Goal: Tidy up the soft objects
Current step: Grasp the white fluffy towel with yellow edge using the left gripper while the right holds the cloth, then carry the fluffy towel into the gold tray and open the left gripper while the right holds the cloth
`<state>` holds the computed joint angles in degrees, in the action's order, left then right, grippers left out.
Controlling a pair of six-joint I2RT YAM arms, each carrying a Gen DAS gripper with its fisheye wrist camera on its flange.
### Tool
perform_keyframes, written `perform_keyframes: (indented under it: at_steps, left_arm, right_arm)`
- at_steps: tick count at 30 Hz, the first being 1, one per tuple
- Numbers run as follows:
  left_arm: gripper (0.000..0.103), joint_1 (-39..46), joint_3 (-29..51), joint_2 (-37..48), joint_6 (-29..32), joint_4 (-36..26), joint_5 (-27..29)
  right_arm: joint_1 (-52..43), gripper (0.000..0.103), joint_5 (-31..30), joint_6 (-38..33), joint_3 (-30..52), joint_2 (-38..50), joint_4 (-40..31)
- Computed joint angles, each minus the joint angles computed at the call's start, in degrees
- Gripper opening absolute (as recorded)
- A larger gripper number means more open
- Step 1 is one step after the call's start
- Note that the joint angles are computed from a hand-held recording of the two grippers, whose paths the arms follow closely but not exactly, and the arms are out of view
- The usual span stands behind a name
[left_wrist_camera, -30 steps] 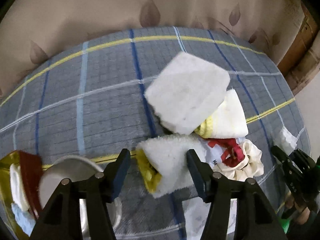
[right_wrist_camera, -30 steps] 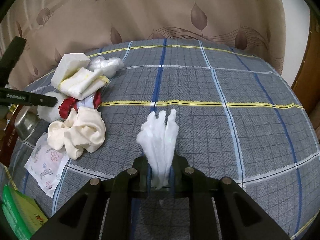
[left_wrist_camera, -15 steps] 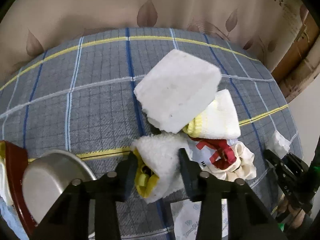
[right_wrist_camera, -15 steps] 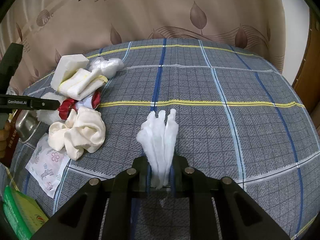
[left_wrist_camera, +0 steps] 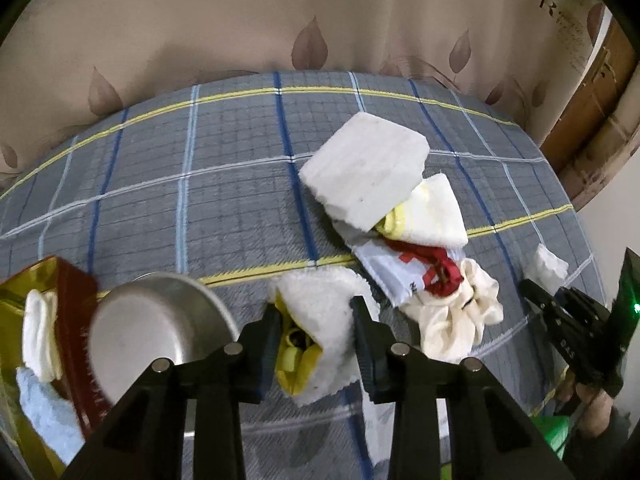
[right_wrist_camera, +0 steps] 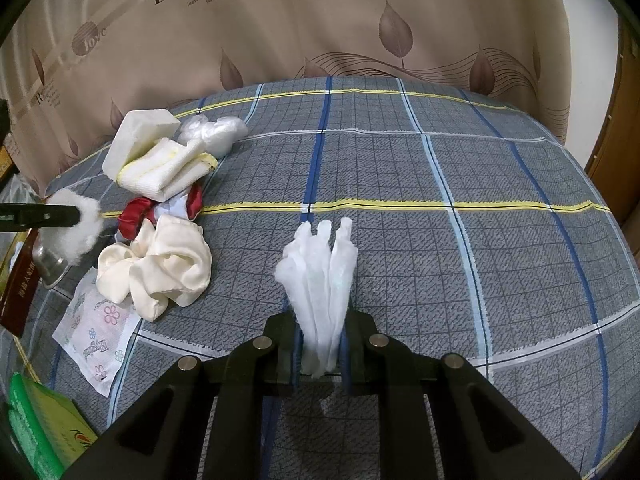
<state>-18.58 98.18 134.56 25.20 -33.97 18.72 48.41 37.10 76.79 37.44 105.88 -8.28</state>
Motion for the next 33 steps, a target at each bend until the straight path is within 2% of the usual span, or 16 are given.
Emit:
perform_keyframes:
  at_steps: [9, 16, 22, 28, 33]
  left_arm:
    - [0.034, 5.18, -4.61, -7.20, 2.93, -0.18, 1.80]
    - [0.034, 11.33, 0.53, -6.68, 4.28, -3.01, 1.07]
    - [0.034, 16.83, 12.92, -0.26, 3.29, -6.80, -1.27]
    - [0.034, 19.41, 26.46, 8.52, 2.56, -10.82, -6.33]
    - [0.034, 20.72, 40.93, 17.84, 1.53, -16.89, -7.37]
  right_arm:
    - [0.02, 0.015, 0.00, 0.05, -0.01, -0.05, -0.02]
    - [-0.01, 0.015, 0.02, 0.03, 0.02, 0.08, -0.07]
    - [-0.01, 0.015, 0.06, 0.03, 0.34, 0.30, -0.50]
    - [-0.06, 0.016, 0.04, -0.03, 0.36, 0.33, -0.43]
    - [-0.07, 0.018, 0.02, -0.25, 0.45, 0.45, -0.41]
